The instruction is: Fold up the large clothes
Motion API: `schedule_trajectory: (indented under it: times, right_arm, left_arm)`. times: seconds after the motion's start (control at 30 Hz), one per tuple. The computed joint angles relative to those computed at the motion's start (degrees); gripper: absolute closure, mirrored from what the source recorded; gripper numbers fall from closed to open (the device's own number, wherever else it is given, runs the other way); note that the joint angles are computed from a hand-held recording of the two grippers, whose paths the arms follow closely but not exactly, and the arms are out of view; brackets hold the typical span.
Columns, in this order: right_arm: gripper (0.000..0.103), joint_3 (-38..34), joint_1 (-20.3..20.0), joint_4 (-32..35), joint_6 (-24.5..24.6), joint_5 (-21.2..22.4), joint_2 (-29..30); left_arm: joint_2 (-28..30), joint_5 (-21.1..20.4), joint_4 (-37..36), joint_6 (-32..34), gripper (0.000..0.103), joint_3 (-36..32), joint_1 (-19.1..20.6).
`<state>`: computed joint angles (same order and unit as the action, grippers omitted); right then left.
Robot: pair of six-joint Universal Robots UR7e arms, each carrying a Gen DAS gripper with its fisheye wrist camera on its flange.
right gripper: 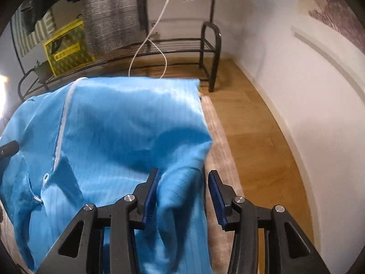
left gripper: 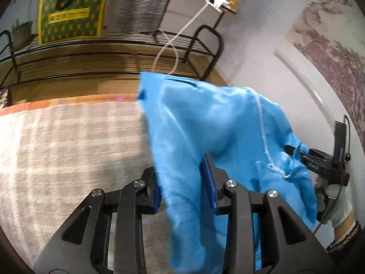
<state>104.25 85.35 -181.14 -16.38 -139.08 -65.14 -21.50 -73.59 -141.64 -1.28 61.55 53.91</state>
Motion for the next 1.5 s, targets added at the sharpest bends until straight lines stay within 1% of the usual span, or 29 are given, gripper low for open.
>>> schedule_trajectory:
  times: [0.03, 0.1, 0.2, 0.3, 0.47, 0.57, 0.73, 0.77, 0.93, 1.03, 1.13, 1.23, 1.27, 1.33, 1.4, 1.5]
  right_arm:
    - [0.056, 0.6, 0.0, -0.4, 0.6, 0.0, -0.5]
    - [0.056, 2.1, 0.0, -1.1, 1.8, 0.3, -1.8]
    - [0.056, 3.8, 1.0, -3.9, 1.5, -0.6, -3.0]
    - [0.056, 5.7, 3.4, -7.7, 0.1, -1.6, -4.1]
    - [0.056, 7.4, 8.8, -12.0, -0.2, -2.2, -6.4]
    - [0.056, 8.1, 13.6, -14.5, -1.6, -4.6, -7.2]
    - [0.056, 7.7, 21.4, -16.0, -3.1, -7.9, -8.0]
    - [0.055, 7.5, 23.7, -16.9, -3.9, -9.1, -7.9]
    - [0.055, 6.8, 32.4, -18.3, -5.5, -13.2, -7.7]
    - [0.055, 5.7, 38.3, -17.3, -5.0, -16.6, -6.9]
    - [0.055, 4.1, 43.6, -18.0, -6.4, -19.4, -5.3]
    - [0.054, 3.3, 47.9, -17.9, -6.5, -21.0, -4.3]
    - [0.054, 2.8, 49.4, -18.6, -7.2, -22.0, -3.7]
    - [0.054, 2.3, 52.4, -18.0, -6.5, -23.4, -2.9]
    - [0.052, 1.3, 55.6, -18.4, -7.1, -25.3, -1.6]
    - [0.049, 1.3, 59.1, -17.2, -5.9, -27.2, -0.7]
  left_arm:
    - [-0.5, 0.1, 0.0, -0.6, 0.07, 0.5, 0.2]
    - [-1.8, -0.2, 0.3, -1.6, 0.07, 1.5, 0.4]
    - [-4.3, 0.6, -0.9, -0.5, 0.07, 4.0, -0.1]
    - [-7.7, 1.5, -2.8, 1.3, 0.07, 7.4, -1.3]
    - [-14.5, 3.2, -6.0, 3.1, 0.07, 13.8, -4.0]
    - [-19.6, 4.2, -7.5, 4.4, 0.07, 18.0, -6.0]
    - [-28.0, 5.7, -10.5, 4.8, 0.07, 24.9, -9.1]
    - [-29.5, 6.3, -10.8, 4.8, 0.07, 26.0, -9.9]
    - [-38.9, 8.9, -12.3, 5.3, 0.07, 32.9, -14.6]
    - [-44.6, 11.1, -11.4, 4.8, 0.07, 36.7, -17.8]
    - [-49.9, 12.6, -10.7, 4.9, 0.07, 39.8, -20.8]
    - [-55.4, 14.9, -10.3, 5.4, 0.07, 42.6, -24.1]
    - [-57.4, 15.7, -9.4, 5.1, 0.07, 43.3, -25.3]
    - [-60.5, 17.3, -8.2, 5.0, 0.07, 44.5, -27.2]
    - [-64.0, 19.5, -6.6, 4.9, 0.07, 46.1, -29.8]
    - [-68.4, 22.6, -4.0, 4.6, 0.07, 48.6, -33.1]
